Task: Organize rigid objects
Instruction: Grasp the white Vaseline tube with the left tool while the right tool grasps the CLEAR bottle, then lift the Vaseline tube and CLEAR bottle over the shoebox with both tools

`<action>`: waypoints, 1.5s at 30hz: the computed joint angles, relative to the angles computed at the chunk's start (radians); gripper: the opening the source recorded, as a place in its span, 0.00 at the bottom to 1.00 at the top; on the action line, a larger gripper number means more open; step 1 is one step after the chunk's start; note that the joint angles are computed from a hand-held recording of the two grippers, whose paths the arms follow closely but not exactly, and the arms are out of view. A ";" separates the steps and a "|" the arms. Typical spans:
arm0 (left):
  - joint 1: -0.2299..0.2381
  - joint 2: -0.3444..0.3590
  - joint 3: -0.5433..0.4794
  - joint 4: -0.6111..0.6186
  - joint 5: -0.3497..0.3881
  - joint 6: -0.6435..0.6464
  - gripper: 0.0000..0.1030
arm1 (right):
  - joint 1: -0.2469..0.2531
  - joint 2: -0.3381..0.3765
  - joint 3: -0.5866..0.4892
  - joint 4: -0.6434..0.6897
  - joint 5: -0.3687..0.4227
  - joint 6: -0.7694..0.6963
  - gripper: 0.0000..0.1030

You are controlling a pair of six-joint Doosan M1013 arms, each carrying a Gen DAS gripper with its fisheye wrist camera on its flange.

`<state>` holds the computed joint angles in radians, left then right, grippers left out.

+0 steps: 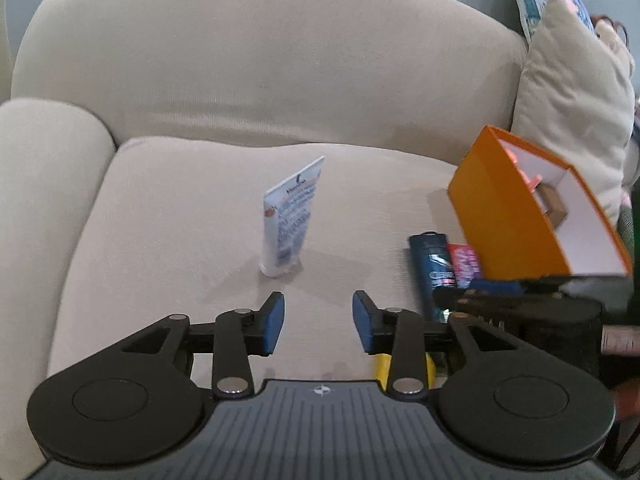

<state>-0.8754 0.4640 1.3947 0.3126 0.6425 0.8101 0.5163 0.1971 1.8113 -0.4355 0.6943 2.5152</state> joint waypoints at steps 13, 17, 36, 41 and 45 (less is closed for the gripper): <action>0.016 0.071 -0.056 0.105 0.016 -0.004 0.61 | -0.015 0.085 -0.060 -0.019 0.078 -0.042 0.46; 0.019 0.089 -0.068 0.143 0.011 -0.029 0.61 | -0.018 0.090 -0.058 -0.012 0.057 -0.069 0.40; 0.022 0.082 -0.043 0.229 -0.067 -0.160 0.25 | -0.032 0.074 -0.038 0.043 -0.050 -0.125 0.38; 0.015 0.045 -0.017 0.239 -0.078 -0.188 0.25 | -0.021 0.049 -0.022 -0.012 -0.077 -0.068 0.38; 0.006 0.012 0.011 0.242 -0.102 -0.216 0.25 | -0.013 0.022 -0.006 -0.066 -0.104 0.000 0.37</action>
<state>-0.8690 0.4759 1.4061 0.5550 0.5402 0.5944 0.5035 0.2194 1.8054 -0.5014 0.5902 2.5151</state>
